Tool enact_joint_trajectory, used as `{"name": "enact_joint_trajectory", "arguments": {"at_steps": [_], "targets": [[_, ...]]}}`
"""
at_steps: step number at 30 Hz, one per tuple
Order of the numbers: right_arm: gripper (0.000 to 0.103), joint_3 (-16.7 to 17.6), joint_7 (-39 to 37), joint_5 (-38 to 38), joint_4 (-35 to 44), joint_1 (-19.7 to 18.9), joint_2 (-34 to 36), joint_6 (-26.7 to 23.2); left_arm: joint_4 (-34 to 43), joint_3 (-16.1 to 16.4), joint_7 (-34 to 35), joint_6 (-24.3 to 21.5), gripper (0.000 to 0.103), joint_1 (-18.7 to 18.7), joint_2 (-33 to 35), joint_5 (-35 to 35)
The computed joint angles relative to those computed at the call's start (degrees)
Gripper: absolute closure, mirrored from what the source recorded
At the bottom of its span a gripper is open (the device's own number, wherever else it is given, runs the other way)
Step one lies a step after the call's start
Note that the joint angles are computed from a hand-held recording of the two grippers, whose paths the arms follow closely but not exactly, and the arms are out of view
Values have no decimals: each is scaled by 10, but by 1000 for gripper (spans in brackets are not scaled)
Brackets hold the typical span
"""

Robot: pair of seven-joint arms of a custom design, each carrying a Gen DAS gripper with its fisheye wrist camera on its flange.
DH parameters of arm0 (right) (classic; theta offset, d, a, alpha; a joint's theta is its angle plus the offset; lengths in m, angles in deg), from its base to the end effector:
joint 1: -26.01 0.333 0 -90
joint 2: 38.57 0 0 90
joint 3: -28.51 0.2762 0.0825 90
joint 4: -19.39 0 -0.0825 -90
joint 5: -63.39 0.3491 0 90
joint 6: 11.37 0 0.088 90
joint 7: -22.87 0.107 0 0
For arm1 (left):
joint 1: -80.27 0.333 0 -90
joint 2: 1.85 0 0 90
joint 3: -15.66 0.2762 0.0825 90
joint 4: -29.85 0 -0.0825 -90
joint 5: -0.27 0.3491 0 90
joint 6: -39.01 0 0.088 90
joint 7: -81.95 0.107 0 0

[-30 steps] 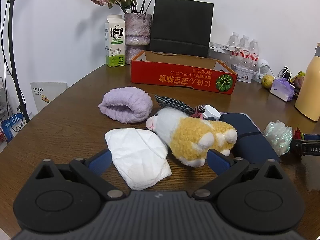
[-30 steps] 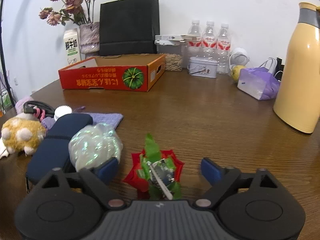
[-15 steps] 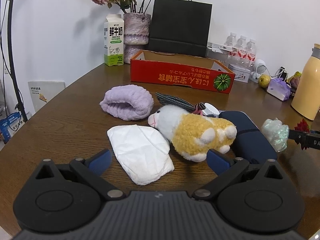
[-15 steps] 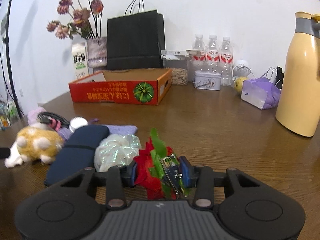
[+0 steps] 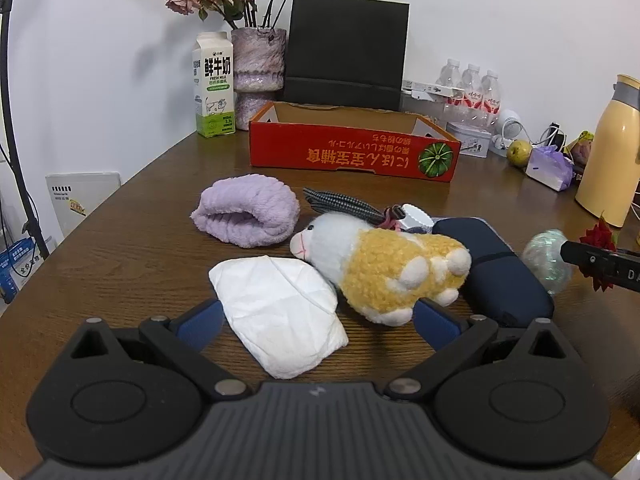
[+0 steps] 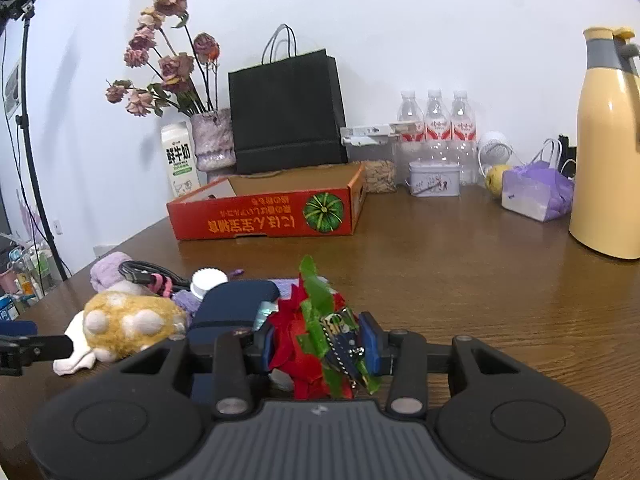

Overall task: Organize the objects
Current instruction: 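Lift the red flower with the right gripper while the left gripper reaches the white tissue pack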

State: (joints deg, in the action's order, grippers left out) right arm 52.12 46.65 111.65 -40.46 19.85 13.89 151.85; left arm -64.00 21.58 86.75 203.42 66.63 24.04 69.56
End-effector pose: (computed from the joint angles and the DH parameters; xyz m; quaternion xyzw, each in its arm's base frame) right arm 0.7533 0.0575 0.3803 -0.7062 0.4550 -0.2279 0.4923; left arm 0.6437 -0.1499 0.3972 -0.6957 0.5380 -0.3144 0.3575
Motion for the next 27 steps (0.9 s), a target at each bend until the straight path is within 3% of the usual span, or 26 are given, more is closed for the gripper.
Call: {"name": "enact_joint_trajectory", "arguments": {"at_steps": [7, 16, 27], "targets": [[64, 41, -68, 27, -31, -12, -7, 51, 26, -9, 78, -27, 0, 9, 29, -86], [64, 39, -70, 24, -34, -8, -8, 63, 94, 0, 155, -95, 0, 0, 81, -182], [64, 41, -62, 12, -36, -9, -8, 63, 109, 16, 209, -74, 0, 8, 96, -229]]}}
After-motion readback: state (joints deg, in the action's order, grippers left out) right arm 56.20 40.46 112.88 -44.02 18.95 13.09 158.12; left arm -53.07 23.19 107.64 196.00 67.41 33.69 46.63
